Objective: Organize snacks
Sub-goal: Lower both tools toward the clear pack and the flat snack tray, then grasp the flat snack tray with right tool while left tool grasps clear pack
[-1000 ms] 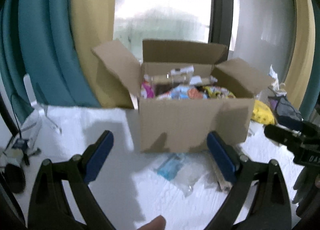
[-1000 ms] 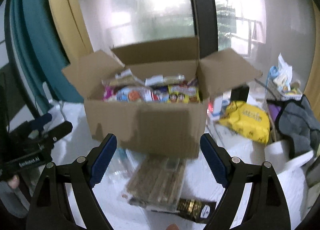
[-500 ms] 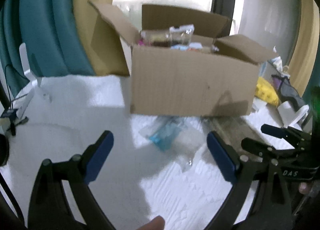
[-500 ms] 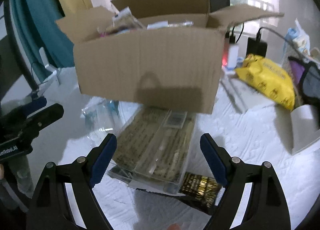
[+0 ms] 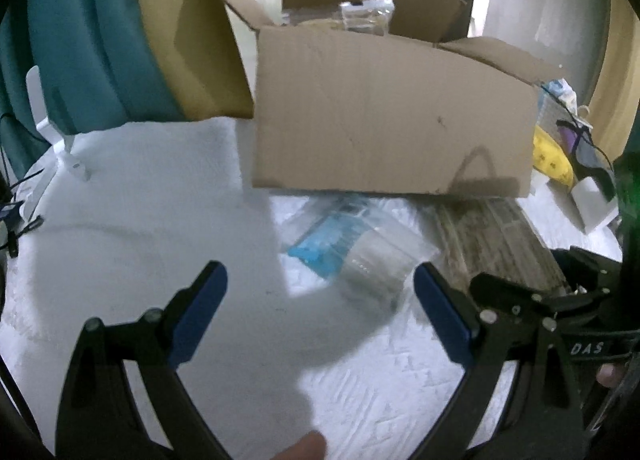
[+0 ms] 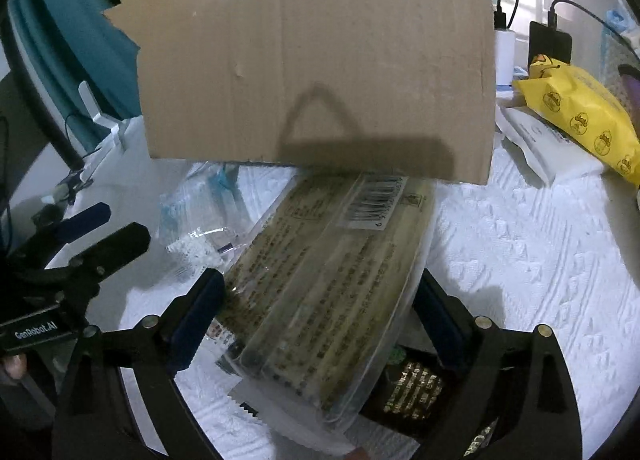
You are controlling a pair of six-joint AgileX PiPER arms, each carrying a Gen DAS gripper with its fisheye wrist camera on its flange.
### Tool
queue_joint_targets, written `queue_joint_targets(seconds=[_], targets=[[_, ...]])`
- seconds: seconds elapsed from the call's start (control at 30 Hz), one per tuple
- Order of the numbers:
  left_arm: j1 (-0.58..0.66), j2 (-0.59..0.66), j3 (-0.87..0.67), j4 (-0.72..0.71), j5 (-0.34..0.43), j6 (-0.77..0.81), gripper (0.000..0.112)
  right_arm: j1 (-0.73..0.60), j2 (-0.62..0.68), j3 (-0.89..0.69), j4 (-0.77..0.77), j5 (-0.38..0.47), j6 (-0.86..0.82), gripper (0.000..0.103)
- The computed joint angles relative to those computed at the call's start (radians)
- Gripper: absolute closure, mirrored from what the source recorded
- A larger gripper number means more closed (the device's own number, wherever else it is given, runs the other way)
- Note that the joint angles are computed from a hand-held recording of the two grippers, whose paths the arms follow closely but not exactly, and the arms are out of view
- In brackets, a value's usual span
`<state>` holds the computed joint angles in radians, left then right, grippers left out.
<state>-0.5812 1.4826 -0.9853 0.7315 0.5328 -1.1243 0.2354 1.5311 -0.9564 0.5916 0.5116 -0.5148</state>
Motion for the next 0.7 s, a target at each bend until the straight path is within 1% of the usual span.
queue_joint_targets(seconds=[0.03, 0.1, 0.13, 0.2, 0.3, 0.47, 0.5, 0.57, 0.63, 0.7], targets=[[0.001, 0.003, -0.004, -0.011, 0.0, 0.012, 0.017, 0.0, -0.017, 0.014, 0.026, -0.004, -0.034, 0.023], [0.006, 0.006, -0.013, -0.039, -0.003, 0.039, 0.017, 0.009, -0.046, 0.04, 0.015, -0.024, -0.031, 0.035], [0.005, 0.01, -0.019, -0.043, 0.001, 0.046, 0.017, 0.002, -0.059, 0.05, 0.038, -0.02, -0.058, 0.039], [0.007, 0.022, -0.039, -0.063, 0.013, 0.07, 0.017, -0.029, -0.079, 0.067, 0.116, 0.012, -0.139, 0.05], [0.012, 0.047, -0.08, -0.087, 0.03, 0.11, 0.017, -0.089, -0.112, 0.091, 0.204, 0.079, -0.242, 0.057], [0.015, 0.15, -0.202, -0.143, 0.072, 0.174, 0.017, -0.231, -0.175, 0.124, 0.32, 0.221, -0.376, 0.068], [0.015, 0.175, -0.228, -0.153, 0.085, 0.182, 0.017, -0.251, -0.184, 0.128, 0.33, 0.237, -0.393, 0.069], [0.015, 0.219, -0.272, -0.172, 0.104, 0.198, 0.017, -0.304, -0.209, 0.137, 0.349, 0.279, -0.431, 0.07], [0.02, 0.24, -0.291, -0.204, 0.099, 0.223, 0.017, -0.329, -0.223, 0.138, 0.351, 0.295, -0.44, 0.071], [0.013, 0.263, -0.311, -0.193, 0.113, 0.214, 0.017, -0.353, -0.23, 0.142, 0.356, 0.305, -0.451, 0.071]])
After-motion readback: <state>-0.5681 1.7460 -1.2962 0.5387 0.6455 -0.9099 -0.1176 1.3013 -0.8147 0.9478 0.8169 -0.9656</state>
